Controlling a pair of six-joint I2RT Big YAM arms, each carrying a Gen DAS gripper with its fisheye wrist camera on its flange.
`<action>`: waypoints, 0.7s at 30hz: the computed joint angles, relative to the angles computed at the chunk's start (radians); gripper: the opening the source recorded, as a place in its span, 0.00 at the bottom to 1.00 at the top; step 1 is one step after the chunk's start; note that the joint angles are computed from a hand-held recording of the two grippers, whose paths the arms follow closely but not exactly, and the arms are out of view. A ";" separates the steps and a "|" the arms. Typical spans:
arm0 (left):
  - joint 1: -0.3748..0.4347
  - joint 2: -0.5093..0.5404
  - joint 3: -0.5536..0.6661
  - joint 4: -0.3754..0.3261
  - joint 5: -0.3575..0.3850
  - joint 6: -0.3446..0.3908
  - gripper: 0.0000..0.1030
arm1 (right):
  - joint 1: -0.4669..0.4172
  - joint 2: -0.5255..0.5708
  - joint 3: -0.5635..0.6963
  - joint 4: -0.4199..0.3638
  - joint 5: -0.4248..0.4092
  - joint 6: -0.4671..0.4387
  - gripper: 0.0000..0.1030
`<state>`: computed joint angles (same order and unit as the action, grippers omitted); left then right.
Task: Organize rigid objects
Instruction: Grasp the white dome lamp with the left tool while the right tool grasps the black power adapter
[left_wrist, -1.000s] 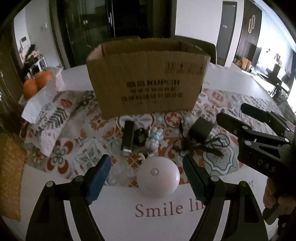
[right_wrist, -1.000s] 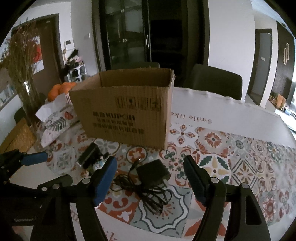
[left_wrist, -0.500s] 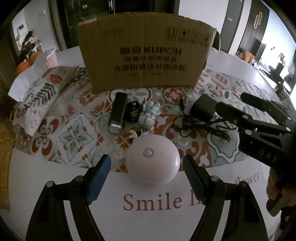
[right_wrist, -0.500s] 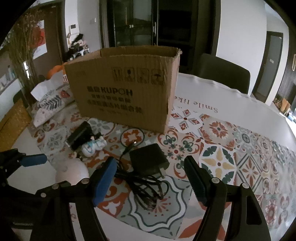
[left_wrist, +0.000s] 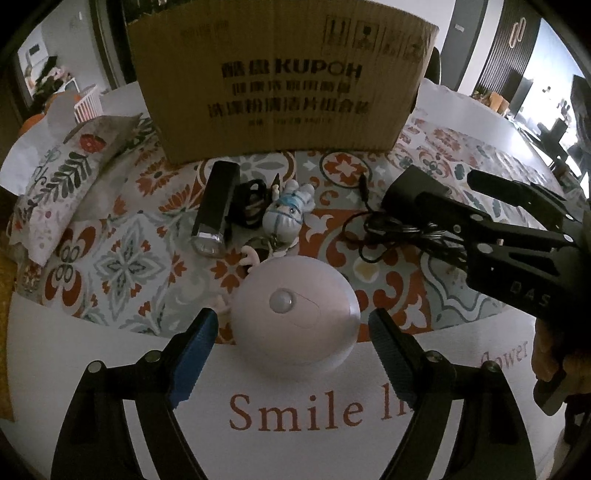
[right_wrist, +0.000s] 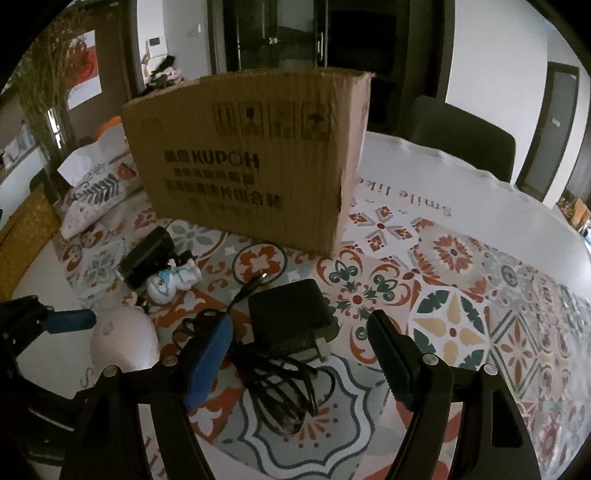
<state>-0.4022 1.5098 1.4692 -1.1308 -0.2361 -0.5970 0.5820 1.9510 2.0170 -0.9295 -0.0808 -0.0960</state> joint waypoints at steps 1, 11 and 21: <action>0.002 0.003 0.000 0.001 0.003 -0.001 0.81 | -0.001 0.010 0.011 -0.009 -0.007 -0.003 0.74; 0.020 0.027 0.003 -0.002 0.030 -0.011 0.81 | -0.004 0.082 0.088 -0.057 -0.021 -0.004 0.74; 0.024 0.017 -0.017 0.034 0.007 -0.008 0.76 | -0.005 0.129 0.136 -0.084 -0.047 0.034 0.74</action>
